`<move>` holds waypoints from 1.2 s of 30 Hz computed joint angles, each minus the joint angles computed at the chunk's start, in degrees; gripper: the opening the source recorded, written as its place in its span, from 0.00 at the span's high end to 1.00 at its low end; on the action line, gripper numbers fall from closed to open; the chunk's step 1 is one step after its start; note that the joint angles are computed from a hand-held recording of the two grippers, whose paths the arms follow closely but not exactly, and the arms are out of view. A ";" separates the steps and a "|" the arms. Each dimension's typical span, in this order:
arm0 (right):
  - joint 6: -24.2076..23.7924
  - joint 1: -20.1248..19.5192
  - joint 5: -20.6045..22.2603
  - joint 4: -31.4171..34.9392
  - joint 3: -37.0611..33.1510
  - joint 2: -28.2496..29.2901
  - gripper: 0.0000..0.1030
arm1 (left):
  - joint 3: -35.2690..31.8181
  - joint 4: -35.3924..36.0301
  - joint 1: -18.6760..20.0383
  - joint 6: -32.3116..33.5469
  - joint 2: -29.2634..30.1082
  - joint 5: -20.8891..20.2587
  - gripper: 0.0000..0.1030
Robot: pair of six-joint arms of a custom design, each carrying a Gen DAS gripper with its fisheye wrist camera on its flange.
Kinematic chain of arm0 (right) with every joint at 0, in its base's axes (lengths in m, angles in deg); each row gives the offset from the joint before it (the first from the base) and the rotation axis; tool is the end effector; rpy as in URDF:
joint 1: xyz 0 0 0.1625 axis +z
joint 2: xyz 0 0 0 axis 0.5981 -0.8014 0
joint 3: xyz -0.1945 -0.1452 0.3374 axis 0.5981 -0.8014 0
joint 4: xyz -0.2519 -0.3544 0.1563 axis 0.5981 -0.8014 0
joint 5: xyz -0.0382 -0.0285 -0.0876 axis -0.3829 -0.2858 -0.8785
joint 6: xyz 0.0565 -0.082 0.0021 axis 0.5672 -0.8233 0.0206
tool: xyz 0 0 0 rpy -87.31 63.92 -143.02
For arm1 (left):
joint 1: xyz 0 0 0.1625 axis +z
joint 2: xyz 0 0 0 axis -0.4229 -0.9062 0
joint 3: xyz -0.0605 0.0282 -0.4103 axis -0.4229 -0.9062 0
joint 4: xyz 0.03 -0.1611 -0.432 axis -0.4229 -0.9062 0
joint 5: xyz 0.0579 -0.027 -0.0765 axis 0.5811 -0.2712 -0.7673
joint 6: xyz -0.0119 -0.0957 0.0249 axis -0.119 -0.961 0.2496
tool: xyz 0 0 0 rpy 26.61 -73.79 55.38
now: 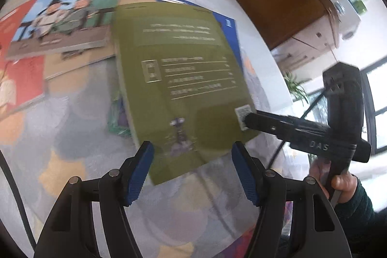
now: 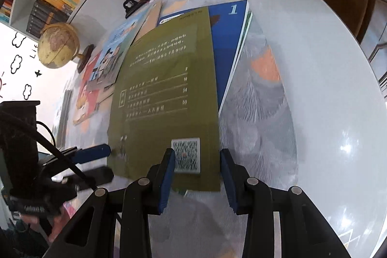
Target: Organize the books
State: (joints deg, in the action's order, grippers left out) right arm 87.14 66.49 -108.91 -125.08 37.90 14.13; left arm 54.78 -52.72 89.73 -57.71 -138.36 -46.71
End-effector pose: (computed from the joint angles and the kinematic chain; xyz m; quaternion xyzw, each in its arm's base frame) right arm 0.2883 -0.7668 0.1268 0.1025 -0.9794 0.1152 0.1302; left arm -0.1688 -0.7506 0.2889 0.0977 0.9779 -0.1095 0.1492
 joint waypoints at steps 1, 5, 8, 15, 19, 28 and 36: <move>0.26 -0.11 0.47 0.05 0.08 -0.09 0.63 | 0.41 0.00 0.34 -0.36 -0.48 0.22 0.38; 2.00 -0.64 2.30 0.19 -0.08 -0.10 0.63 | -0.42 1.18 1.62 -2.35 0.02 -1.30 0.38; 2.81 -0.53 3.74 -0.06 0.37 -0.87 0.63 | 0.93 0.66 1.15 -1.80 -0.77 -0.45 0.38; -0.47 1.07 9.26 -1.48 1.16 -3.28 0.61 | 2.60 -0.94 1.26 -1.40 -2.64 -1.07 0.38; -1.06 0.49 21.40 -3.33 0.71 -3.06 0.61 | 3.27 -1.61 2.08 -1.22 -3.75 -2.47 0.38; -3.99 3.77 27.85 1.68 -9.95 5.14 0.61 | 7.28 -6.67 3.92 -3.69 -8.71 -5.73 0.38; -4.14 6.07 36.20 8.74 -23.04 14.98 0.59 | 15.74 -11.25 5.78 -8.84 -16.76 -5.38 0.38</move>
State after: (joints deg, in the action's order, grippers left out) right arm 83.00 72.56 -72.71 -116.34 14.86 29.11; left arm 70.52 -63.97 95.52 -66.56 -155.12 -52.08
